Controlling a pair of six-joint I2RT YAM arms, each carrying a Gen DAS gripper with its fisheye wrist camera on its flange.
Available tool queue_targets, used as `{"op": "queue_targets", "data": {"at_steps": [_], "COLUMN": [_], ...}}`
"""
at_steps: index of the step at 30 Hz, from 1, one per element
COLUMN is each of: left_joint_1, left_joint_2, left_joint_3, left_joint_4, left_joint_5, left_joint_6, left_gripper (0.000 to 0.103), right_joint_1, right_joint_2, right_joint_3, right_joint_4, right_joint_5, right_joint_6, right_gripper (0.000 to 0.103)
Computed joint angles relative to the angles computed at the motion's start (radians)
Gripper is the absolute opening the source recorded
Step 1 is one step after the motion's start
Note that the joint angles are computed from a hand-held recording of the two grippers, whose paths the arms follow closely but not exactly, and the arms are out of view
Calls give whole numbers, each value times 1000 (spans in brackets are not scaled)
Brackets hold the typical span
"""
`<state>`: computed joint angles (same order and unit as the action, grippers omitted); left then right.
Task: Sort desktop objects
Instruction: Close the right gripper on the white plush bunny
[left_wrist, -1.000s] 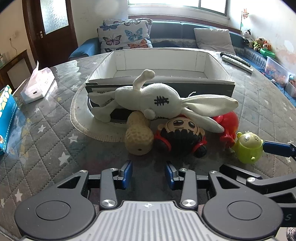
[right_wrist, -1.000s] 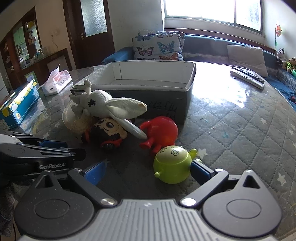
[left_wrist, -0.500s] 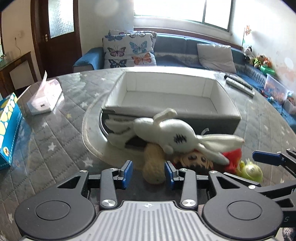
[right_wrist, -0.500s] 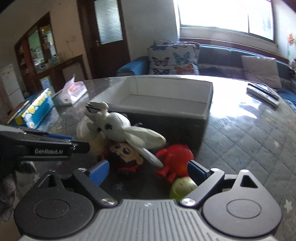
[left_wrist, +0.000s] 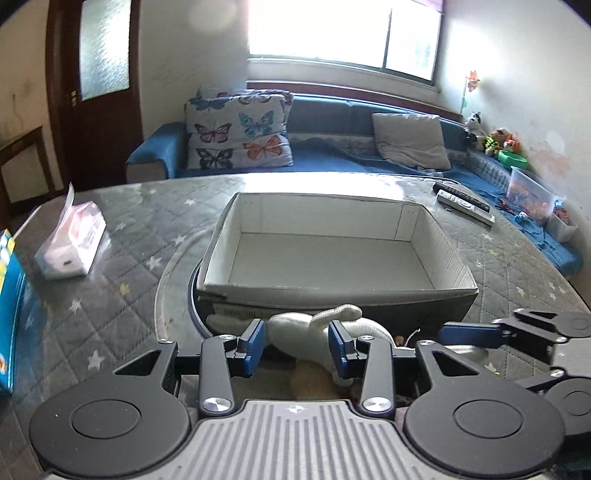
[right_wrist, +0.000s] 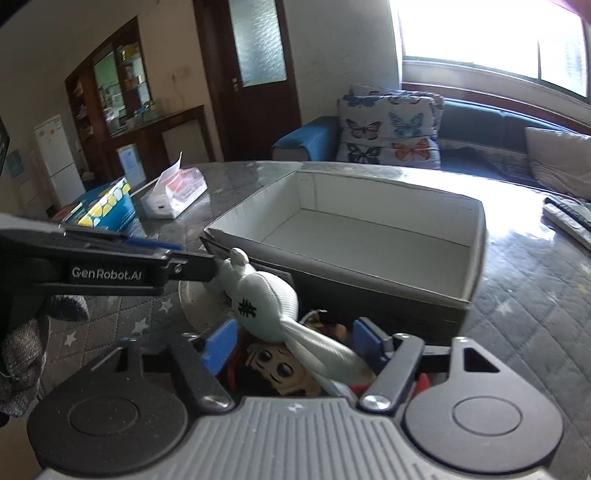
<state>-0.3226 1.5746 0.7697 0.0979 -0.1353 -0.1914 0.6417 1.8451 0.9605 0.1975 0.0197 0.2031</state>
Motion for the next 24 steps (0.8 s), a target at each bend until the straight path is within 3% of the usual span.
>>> {"op": "queue_targets", "data": {"at_steps": [7,12,17,24], "left_joint_1": [26,47,78,101], "left_joint_2": [67,120,147,169], "left_joint_3": [32,55,78,84], "left_joint_4": [32,70,91,97], "left_joint_5": [80,153,259,318], "left_joint_6": [112,166,206,201], "left_gripper": [40,34,31,9], "right_joint_1": [2,-12,-17,-6], "right_joint_2": [61,92,102,130], "right_joint_3": [57,77,91,127], "right_joint_4": [-18,-17,-8,-18], "right_joint_5": [-27,-63,-76,-81], "right_joint_6": [-35,-27,-42,-77], "right_gripper": [58,44,43,42]}}
